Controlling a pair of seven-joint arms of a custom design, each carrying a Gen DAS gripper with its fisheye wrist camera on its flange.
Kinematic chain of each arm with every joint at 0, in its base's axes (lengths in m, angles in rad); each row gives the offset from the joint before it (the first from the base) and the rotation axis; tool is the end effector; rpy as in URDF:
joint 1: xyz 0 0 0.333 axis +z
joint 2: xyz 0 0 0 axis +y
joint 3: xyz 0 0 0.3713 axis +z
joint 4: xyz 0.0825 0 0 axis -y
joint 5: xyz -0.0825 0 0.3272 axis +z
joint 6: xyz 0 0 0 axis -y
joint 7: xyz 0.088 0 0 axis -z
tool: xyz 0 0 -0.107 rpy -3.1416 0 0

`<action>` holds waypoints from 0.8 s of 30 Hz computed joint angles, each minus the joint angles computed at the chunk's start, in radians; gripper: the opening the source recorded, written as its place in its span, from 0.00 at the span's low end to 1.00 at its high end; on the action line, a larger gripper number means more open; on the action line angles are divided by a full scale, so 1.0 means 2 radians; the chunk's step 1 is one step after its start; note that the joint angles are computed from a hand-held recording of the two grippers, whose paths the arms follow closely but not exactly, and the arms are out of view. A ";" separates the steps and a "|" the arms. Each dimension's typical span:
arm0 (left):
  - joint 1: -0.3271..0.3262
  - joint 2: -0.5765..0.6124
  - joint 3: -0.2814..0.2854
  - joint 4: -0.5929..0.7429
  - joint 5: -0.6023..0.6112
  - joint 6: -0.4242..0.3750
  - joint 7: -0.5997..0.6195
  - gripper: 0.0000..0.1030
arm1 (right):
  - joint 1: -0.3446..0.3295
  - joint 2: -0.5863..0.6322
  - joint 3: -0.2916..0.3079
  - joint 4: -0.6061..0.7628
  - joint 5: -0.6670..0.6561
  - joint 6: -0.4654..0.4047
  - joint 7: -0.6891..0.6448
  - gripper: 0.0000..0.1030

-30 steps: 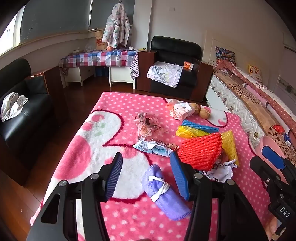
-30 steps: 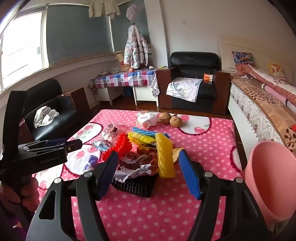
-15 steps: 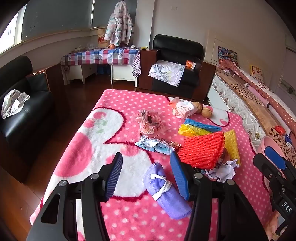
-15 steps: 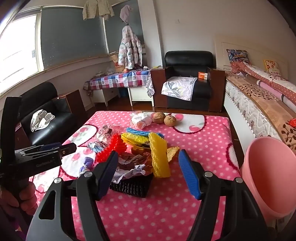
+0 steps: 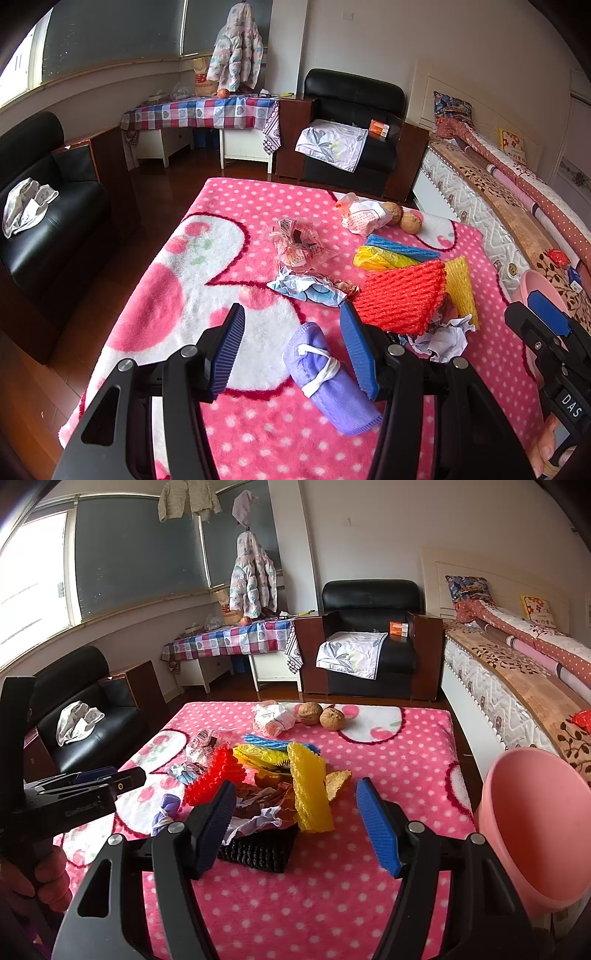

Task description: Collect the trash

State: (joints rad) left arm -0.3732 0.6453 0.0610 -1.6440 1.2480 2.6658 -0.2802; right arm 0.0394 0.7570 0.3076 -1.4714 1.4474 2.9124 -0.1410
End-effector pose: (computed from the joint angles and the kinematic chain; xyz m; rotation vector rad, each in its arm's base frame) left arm 0.6525 -0.2491 0.3442 -2.0550 1.2648 -0.6557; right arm 0.7183 0.1286 0.3458 -1.8908 1.0673 -0.4278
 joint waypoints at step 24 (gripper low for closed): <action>-0.003 0.001 0.000 0.000 -0.003 0.000 0.000 0.52 | -0.007 0.011 0.010 0.007 -0.038 0.009 0.040 0.66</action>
